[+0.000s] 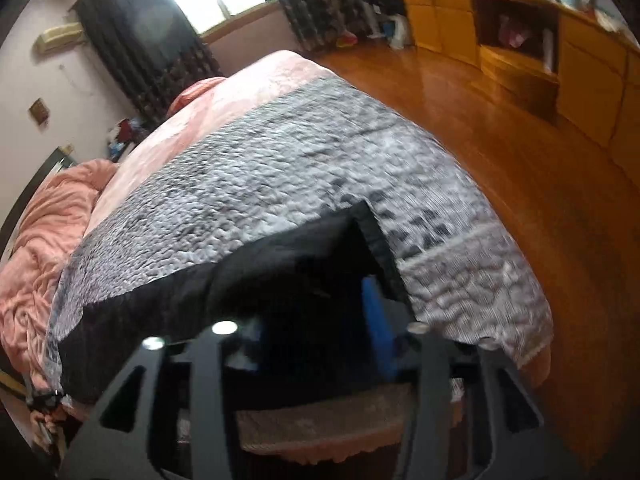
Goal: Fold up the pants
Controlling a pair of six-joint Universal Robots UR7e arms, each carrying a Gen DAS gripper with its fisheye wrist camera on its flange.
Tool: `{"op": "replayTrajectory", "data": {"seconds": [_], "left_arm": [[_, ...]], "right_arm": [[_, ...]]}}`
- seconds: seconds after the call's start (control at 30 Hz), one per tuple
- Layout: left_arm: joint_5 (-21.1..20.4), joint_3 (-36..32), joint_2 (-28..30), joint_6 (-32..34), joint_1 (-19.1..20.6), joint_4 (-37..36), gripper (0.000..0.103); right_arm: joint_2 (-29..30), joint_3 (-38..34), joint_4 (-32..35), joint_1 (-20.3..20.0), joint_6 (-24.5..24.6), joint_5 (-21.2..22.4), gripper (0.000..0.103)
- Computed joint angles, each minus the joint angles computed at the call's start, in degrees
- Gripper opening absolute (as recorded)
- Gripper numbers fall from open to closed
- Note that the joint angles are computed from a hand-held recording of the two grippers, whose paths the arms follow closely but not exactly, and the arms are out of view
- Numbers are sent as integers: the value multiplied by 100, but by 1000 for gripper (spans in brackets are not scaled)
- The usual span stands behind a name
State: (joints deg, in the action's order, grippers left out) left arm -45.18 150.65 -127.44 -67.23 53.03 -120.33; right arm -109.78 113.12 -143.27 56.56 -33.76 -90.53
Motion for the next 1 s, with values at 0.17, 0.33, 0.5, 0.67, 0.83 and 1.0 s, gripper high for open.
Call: {"op": "replayTrajectory", "data": {"seconds": [0.17,0.33,0.5,0.67,0.83,1.0], "left_arm": [[546,213,-1131,-1159,-1009,1035,22],[294,388,-74,-218,-733,-899,73],[-106,156,1258,205,113,-1989,81],[-369,-97,1800,347,579,-2158,43],[37,-345,2117,-3,374,-1449,31],[437,-455,2159,-537,156,-933,25]], "right_arm": [[-129,-34,672,-617,718,453,64],[-290,96,1134,-1502,1504,1062,65],[-556,283,1384,-2274,1753,1824,65],[-657,417,1582,-2610,1547,2850,68],[-208,304,1119,-2139,1997,2356,67],[56,214,1000,-2039,2343,2353,28]]}}
